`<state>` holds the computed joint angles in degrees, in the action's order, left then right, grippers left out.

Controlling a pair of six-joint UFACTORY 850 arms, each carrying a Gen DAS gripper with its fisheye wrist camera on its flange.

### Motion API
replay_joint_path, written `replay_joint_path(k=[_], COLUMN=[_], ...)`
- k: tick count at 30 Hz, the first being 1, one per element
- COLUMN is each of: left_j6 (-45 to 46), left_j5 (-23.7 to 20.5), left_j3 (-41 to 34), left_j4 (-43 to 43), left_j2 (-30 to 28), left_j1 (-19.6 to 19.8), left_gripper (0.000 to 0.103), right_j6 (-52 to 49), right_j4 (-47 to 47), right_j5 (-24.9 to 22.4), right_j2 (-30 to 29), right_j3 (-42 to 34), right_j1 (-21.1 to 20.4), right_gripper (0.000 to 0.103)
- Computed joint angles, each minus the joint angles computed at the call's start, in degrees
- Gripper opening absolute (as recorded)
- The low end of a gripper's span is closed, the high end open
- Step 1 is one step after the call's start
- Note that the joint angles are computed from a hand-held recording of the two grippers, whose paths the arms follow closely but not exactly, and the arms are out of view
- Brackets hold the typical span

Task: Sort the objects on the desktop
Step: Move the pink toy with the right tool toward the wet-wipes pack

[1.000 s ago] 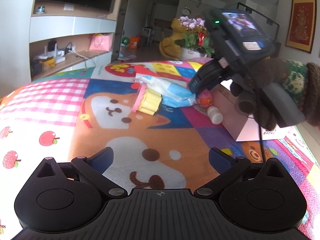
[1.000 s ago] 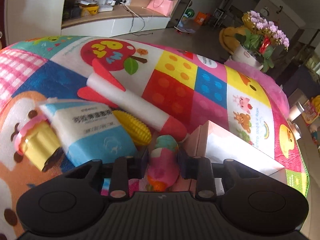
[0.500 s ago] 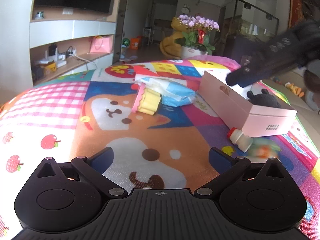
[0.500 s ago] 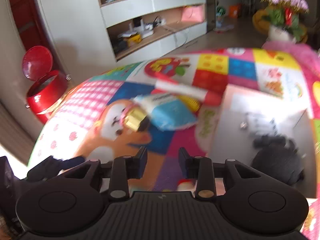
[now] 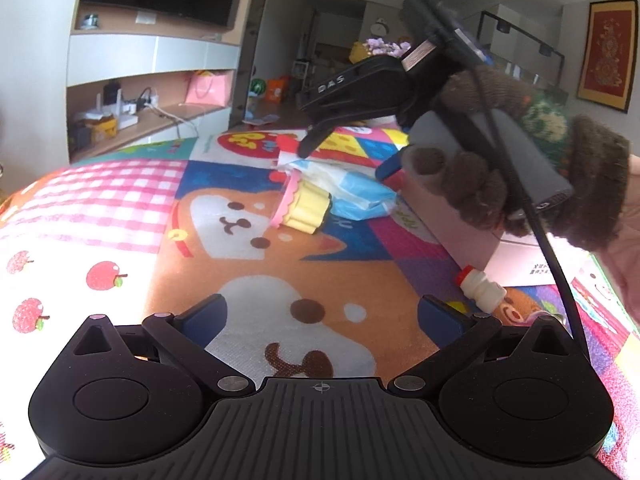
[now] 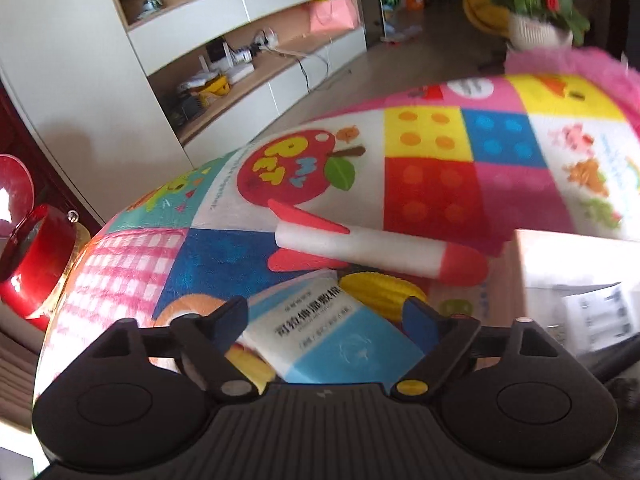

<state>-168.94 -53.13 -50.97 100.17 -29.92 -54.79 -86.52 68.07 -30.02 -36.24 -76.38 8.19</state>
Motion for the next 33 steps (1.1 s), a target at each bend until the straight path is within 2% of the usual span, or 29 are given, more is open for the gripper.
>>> replay_joint_path(k=[1, 3, 5, 6, 7, 10, 14, 16, 17, 19, 21, 23, 26, 29, 31, 33], left_j6=[-0.2, 0.0, 0.1, 0.4, 0.7, 1.9, 2.1, 2.0, 2.5, 3.9, 3.7, 4.9, 10.9, 14.5, 16.9, 19.6], left_j5=[-0.1, -0.6, -0.9, -1.0, -0.6, 1.1, 3.8, 5.6, 6.0, 6.7, 7.6, 8.2, 8.0, 8.2, 8.6, 8.1], left_j3=[0.1, 0.0, 0.1, 0.2, 0.3, 0.4, 0.6, 0.4, 0.2, -0.7, -1.3, -2.3, -4.3, -4.3, -3.9, -3.7], left_j4=[0.2, 0.3, 0.6, 0.8, 1.4, 3.4, 6.9, 8.7, 9.0, 9.3, 10.1, 10.1, 6.4, 3.4, 1.0, -2.6], left_j2=[0.0, 0.0, 0.0, 0.1, 0.3, 0.6, 1.0, 1.0, 0.8, 0.4, 0.0, -0.7, -1.7, -1.1, -0.4, 0.1], left_j1=[0.0, -0.2, -0.4, -0.6, -0.7, -1.1, -1.8, -1.9, -2.0, -2.1, -1.8, -1.5, -0.5, 0.6, 1.2, 1.4], left_gripper=[0.103, 0.103, 0.103, 0.103, 0.103, 0.103, 0.103, 0.103, 0.103, 0.103, 0.103, 0.103, 0.103, 0.103, 0.103, 0.103], right_j6=[3.0, 4.4, 4.6, 5.5, 6.2, 9.9, 7.5, 3.6, -0.6, -9.9, -21.6, -30.1, -37.2, -42.2, -43.4, -44.8], right_j4=[-3.3, -5.5, -7.7, -9.5, -11.1, -16.2, -21.4, -20.4, -17.7, -10.8, -1.2, 6.1, 12.3, 15.5, 14.0, 12.9], right_j5=[-0.2, 1.6, 2.1, 1.2, -0.4, -8.8, -18.0, -20.9, -22.1, -22.6, -20.7, -18.5, -15.2, -13.2, -13.7, -14.9], right_j2=[-1.1, -1.6, -1.4, -1.2, -0.9, 0.2, 3.4, 5.9, 7.6, 11.0, 14.4, 16.4, 16.8, 15.7, 15.1, 14.7], right_j3=[-1.3, -1.3, -0.5, -0.2, 0.0, 0.6, 5.0, 8.2, 10.2, 14.0, 18.5, 21.7, 24.2, 25.7, 26.6, 27.8], right_j1=[0.6, 1.5, 1.9, 1.7, 1.2, -1.2, -5.1, -8.2, -10.6, -15.2, -19.8, -23.2, -26.5, -28.2, -29.1, -29.6], right_gripper=[0.096, 0.096, 0.086, 0.075, 0.070, 0.064, 0.065, 0.082, 0.083, 0.083, 0.085, 0.087, 0.087, 0.084, 0.079, 0.079])
